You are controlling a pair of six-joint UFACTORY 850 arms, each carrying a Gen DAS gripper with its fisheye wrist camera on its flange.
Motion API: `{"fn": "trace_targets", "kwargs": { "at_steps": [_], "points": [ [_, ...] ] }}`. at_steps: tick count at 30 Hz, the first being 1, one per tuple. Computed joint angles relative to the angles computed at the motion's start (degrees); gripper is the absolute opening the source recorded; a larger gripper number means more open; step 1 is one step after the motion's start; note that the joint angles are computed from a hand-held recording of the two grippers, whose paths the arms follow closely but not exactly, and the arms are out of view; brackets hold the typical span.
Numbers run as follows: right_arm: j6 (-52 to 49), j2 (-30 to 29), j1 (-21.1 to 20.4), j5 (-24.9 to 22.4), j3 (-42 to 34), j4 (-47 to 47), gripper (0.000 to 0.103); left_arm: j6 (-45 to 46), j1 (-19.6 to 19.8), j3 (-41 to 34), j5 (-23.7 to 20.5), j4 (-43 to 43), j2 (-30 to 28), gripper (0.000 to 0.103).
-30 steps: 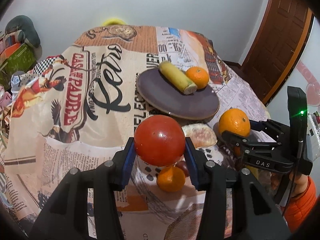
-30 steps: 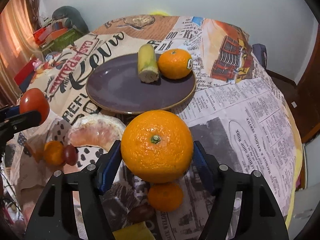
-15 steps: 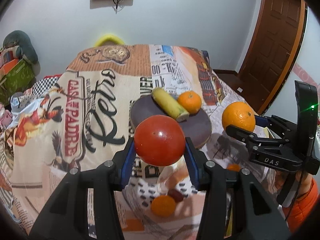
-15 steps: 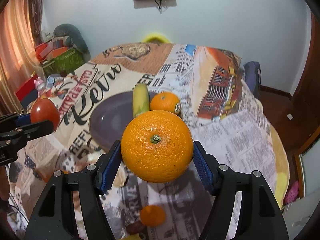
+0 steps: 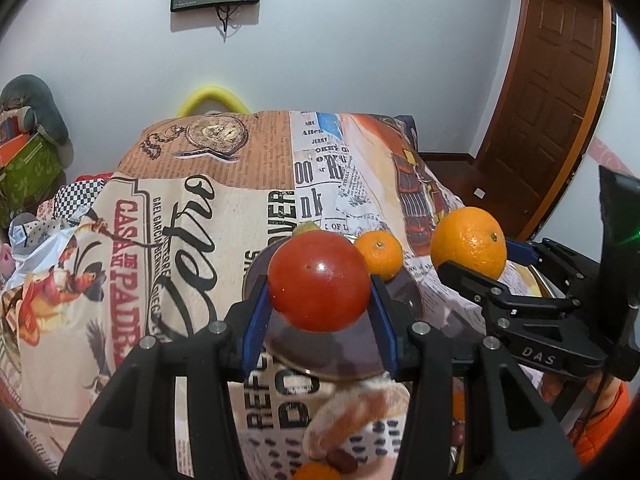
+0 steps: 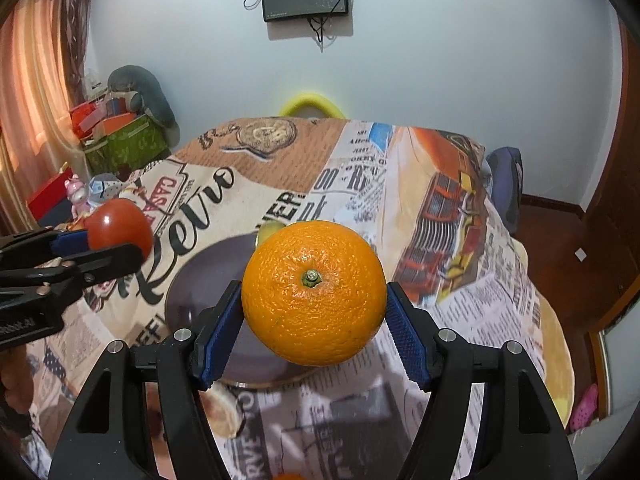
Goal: Organize fruits
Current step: 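Carry the tomato and orange toward the plate with both tools, then release the tomato onto the plate with the left tool while the right tool releases the orange beside it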
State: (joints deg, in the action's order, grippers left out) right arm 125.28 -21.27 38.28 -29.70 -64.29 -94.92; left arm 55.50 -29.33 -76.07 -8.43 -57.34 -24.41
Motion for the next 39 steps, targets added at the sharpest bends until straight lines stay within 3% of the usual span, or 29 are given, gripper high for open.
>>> {"fn": "trace_targets", "kwargs": {
  "at_steps": [6,15,29,31,32,33,35,39],
  "points": [
    [-1.3,-2.5,-1.5,1.9,-2.0,-0.4,0.066,-9.0,0.3,-4.7,-2.0,7.1,-3.9,0.047],
    [-1.4,-5.6,-3.5,7.8,-3.0,0.4,0.066,-34.4,-0.3,-11.8,-4.8,33.3,-10.7,0.047],
    [0.7,-6.8,-4.6,11.8,-2.7,-1.7,0.067,-44.4,-1.1,-19.8,-13.6,43.5,-18.7,0.048],
    [-1.0,-6.9,-4.6,11.7,-3.1,0.0,0.067,-43.3,-0.8,-20.1,-14.5,41.9,-18.9,0.05],
    [-2.4,-7.0,-4.5,11.5,-3.2,1.3,0.067,-42.8,-0.7,-20.0,-14.3,41.2,-18.7,0.056],
    [-3.6,-7.0,-4.3,11.1,-3.3,2.6,0.067,-43.4,-0.7,-19.3,-13.5,41.4,-18.1,0.07],
    [-4.8,-6.9,-4.0,10.4,-3.3,3.9,0.067,-45.4,-0.8,-18.0,-11.3,43.1,-16.9,0.082],
    [-2.7,-5.3,-3.2,9.5,-1.7,2.4,0.067,-49.3,-0.9,-15.0,-8.2,47.5,-13.9,0.082]
  ]
}}
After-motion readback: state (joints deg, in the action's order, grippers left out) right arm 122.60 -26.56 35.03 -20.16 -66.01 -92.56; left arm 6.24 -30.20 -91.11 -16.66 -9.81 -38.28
